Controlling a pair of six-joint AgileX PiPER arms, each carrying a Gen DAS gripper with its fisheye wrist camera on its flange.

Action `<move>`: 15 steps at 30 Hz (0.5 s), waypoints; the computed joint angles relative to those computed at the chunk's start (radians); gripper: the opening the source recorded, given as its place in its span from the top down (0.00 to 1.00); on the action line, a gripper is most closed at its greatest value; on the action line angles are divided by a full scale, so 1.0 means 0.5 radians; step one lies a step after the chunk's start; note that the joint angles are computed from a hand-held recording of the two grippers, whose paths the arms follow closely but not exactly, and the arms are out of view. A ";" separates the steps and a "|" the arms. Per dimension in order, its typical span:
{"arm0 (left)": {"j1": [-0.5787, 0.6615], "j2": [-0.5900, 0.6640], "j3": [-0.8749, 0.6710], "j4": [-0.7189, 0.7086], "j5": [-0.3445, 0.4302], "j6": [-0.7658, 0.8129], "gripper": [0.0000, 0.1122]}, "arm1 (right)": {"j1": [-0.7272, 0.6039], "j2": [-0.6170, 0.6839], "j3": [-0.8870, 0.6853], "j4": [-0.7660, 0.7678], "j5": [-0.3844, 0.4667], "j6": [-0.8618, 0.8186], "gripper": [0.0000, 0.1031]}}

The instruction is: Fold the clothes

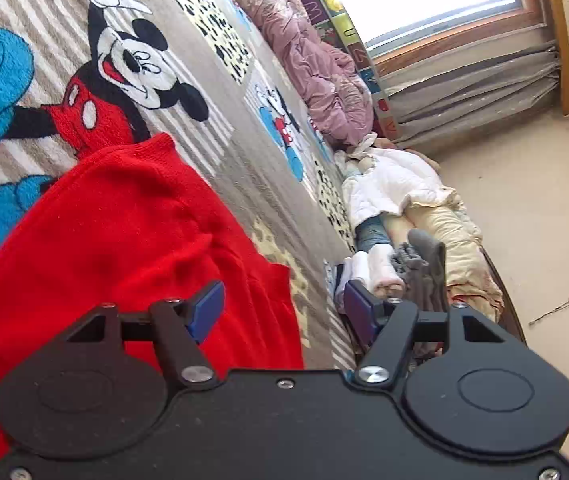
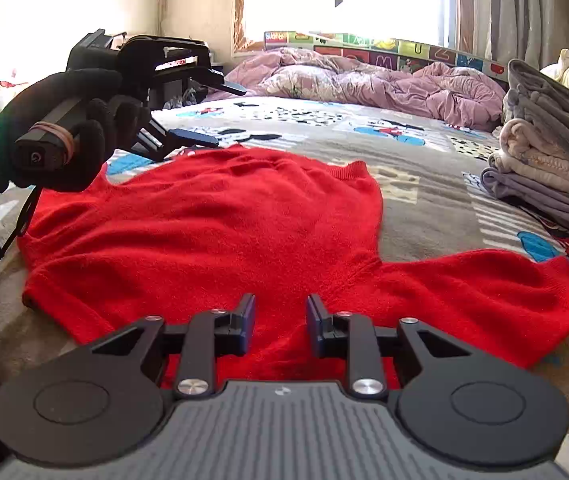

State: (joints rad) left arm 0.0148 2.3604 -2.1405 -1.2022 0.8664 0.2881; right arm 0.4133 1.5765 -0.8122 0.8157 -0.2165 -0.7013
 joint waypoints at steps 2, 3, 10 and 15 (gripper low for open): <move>-0.006 -0.277 0.400 -0.051 -0.089 0.232 0.40 | 0.039 -0.077 0.068 0.095 -0.057 -0.055 0.68; -0.046 -0.427 0.600 0.023 -0.187 0.332 0.40 | 0.060 -0.105 0.096 0.174 -0.084 -0.110 0.68; -0.363 -1.215 1.805 0.163 -0.949 1.150 0.42 | 0.223 -0.247 0.302 0.325 -0.396 -0.240 0.71; -0.690 -1.255 2.177 0.908 -1.420 0.861 0.44 | 0.168 -0.092 0.224 0.892 -0.222 -0.950 0.70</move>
